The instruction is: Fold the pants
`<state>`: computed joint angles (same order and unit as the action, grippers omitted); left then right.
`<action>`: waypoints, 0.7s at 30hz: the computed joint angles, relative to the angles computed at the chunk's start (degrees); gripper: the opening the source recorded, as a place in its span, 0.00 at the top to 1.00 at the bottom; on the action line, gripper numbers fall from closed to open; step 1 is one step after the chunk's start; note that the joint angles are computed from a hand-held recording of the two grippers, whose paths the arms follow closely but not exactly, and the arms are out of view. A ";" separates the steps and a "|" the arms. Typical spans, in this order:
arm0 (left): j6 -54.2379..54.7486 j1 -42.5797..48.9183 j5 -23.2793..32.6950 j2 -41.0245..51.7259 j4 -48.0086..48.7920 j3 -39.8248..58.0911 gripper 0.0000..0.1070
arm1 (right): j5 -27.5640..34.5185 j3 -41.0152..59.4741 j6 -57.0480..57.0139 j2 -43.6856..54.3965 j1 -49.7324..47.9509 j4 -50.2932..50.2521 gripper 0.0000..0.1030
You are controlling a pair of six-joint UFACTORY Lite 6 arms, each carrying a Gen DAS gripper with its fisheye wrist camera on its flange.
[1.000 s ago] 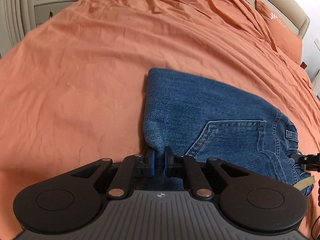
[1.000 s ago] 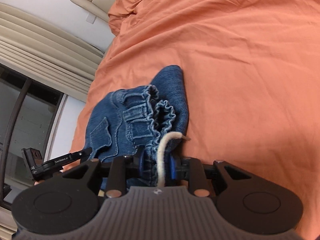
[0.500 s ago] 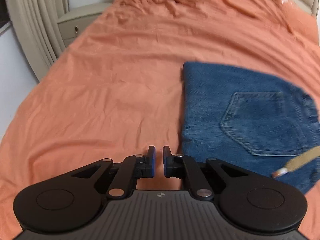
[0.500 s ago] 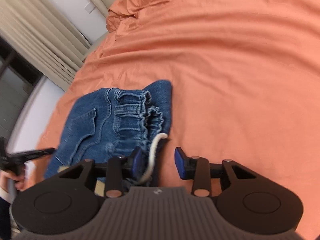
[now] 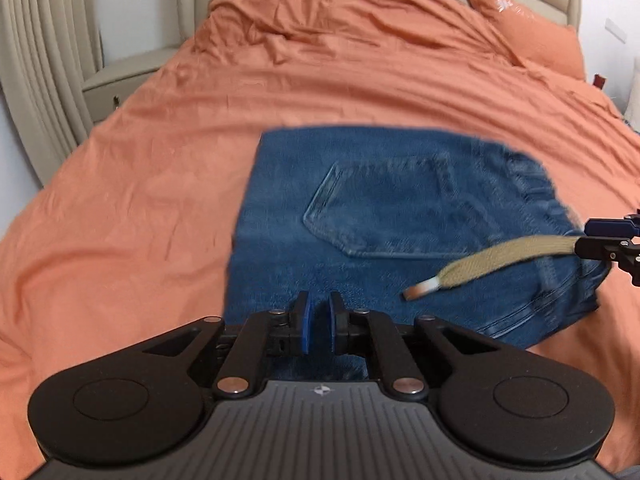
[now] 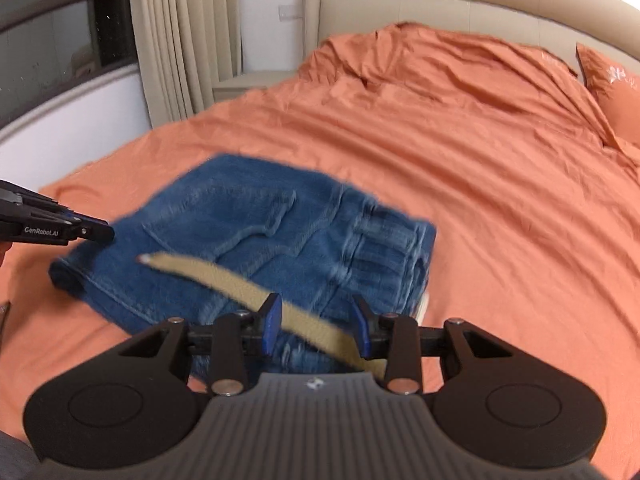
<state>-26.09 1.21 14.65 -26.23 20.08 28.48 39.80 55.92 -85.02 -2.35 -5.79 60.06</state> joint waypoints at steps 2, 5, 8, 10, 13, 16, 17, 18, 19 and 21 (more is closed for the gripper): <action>-0.41 0.89 -2.06 1.86 0.10 -0.92 0.85 | -1.78 -1.72 -1.72 1.33 0.05 1.04 0.67; -3.03 0.55 -2.66 3.77 2.09 -1.25 0.85 | -1.95 -1.20 -1.37 5.96 -0.58 1.62 0.65; -10.07 -1.17 -0.25 3.98 8.69 0.11 0.85 | -2.39 -0.78 -0.07 6.74 -0.17 1.28 0.65; -14.00 -3.20 2.58 2.54 11.60 0.82 0.84 | -2.77 0.01 2.78 5.52 0.88 -1.50 0.65; -19.04 -7.98 7.70 -3.42 13.25 0.61 0.76 | -0.47 1.09 7.22 1.92 0.34 -4.94 0.62; -30.18 -17.77 17.10 -10.03 19.15 1.82 0.71 | 3.08 0.59 11.02 -4.76 -1.88 -7.57 0.49; -34.32 -22.14 21.10 -11.54 21.09 2.83 0.70 | 4.70 0.14 12.06 -7.57 -3.01 -8.11 0.46; -38.31 -27.04 26.03 -12.30 22.80 4.37 0.70 | 6.39 0.13 13.40 -10.02 -4.02 -9.04 0.39; -42.18 -32.03 31.43 -12.11 24.35 6.48 0.67 | 8.13 0.34 15.10 -12.49 -5.04 -10.26 0.34; -49.73 -42.71 41.99 -11.81 27.23 10.11 0.62 | 11.81 0.83 18.05 -17.04 -7.23 -12.30 0.28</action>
<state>-75.82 -41.51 56.64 -38.04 47.31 38.58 51.61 56.75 -66.97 -19.40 -13.02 47.76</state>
